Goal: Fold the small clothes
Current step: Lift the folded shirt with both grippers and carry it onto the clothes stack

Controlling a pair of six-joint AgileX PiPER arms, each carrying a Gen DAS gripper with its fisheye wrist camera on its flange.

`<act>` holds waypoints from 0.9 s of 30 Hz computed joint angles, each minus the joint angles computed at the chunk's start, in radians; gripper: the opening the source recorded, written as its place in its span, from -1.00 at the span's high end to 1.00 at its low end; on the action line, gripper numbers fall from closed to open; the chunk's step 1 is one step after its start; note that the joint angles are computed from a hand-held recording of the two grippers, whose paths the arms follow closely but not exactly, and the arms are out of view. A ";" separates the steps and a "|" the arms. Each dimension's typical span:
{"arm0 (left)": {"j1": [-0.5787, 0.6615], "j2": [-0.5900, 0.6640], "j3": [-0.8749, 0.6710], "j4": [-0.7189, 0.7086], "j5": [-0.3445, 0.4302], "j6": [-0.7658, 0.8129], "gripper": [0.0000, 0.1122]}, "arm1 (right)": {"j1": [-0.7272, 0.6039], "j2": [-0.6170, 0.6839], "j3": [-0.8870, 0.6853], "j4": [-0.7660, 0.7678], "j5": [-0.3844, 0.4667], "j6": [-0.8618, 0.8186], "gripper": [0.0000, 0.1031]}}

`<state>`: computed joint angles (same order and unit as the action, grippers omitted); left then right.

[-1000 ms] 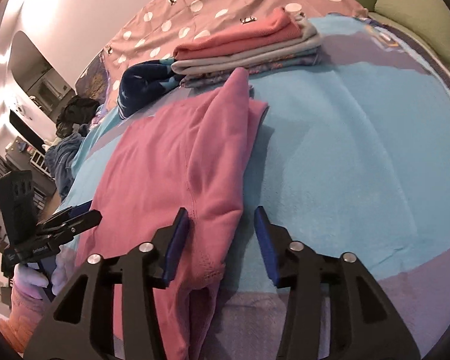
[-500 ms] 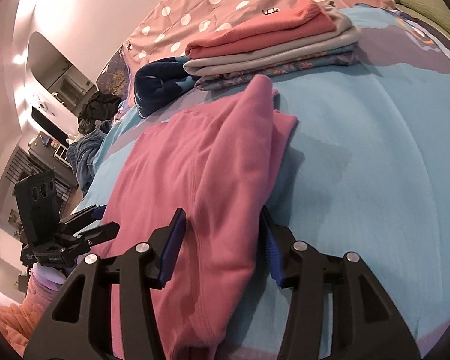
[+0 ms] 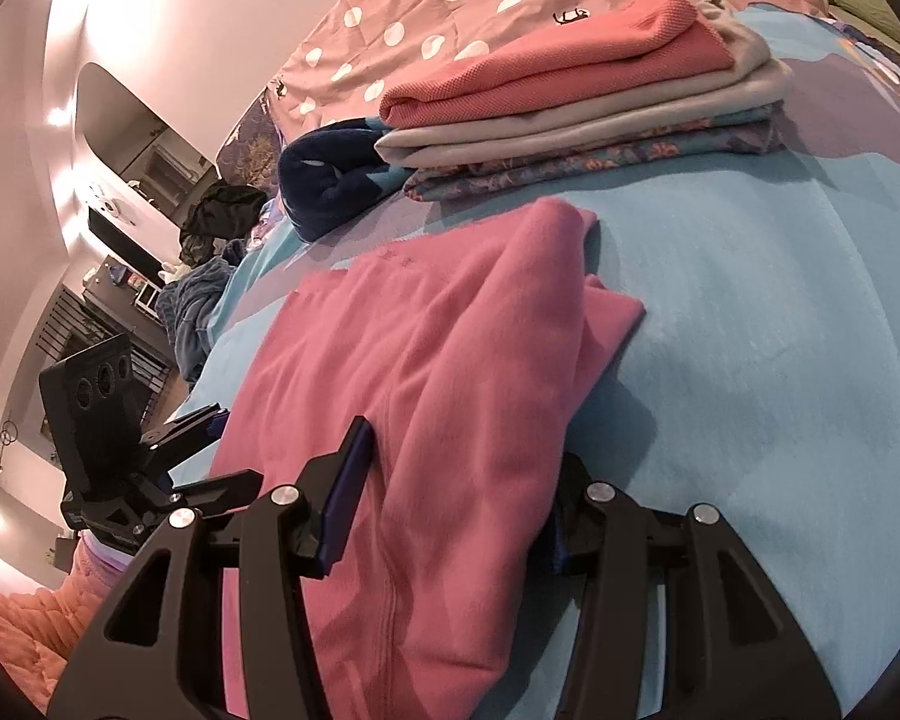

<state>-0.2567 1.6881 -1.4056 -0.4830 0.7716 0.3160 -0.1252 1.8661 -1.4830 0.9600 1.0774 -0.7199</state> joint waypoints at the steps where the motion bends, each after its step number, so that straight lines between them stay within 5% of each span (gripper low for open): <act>1: -0.001 0.003 -0.002 -0.002 -0.002 0.002 -0.58 | 0.000 0.005 -0.006 0.001 0.003 0.000 0.03; 14: -0.003 0.029 -0.029 -0.020 -0.006 0.030 -0.56 | 0.035 0.001 -0.022 -0.037 -0.035 0.016 0.04; 19: -0.021 0.009 -0.026 0.032 -0.025 -0.040 0.34 | 0.120 -0.087 0.026 -0.208 -0.161 0.092 0.44; 22: -0.038 -0.016 -0.033 0.084 -0.021 -0.116 0.49 | 0.209 -0.184 0.083 -0.341 -0.269 0.163 0.59; 27: -0.112 -0.108 -0.063 0.226 -0.014 -0.244 0.50 | 0.221 -0.359 0.189 -0.345 -0.363 0.146 0.62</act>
<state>-0.3684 1.5802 -1.4685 -0.2568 0.7578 0.0721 0.0954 1.5073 -1.2945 0.6151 0.7148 -0.5739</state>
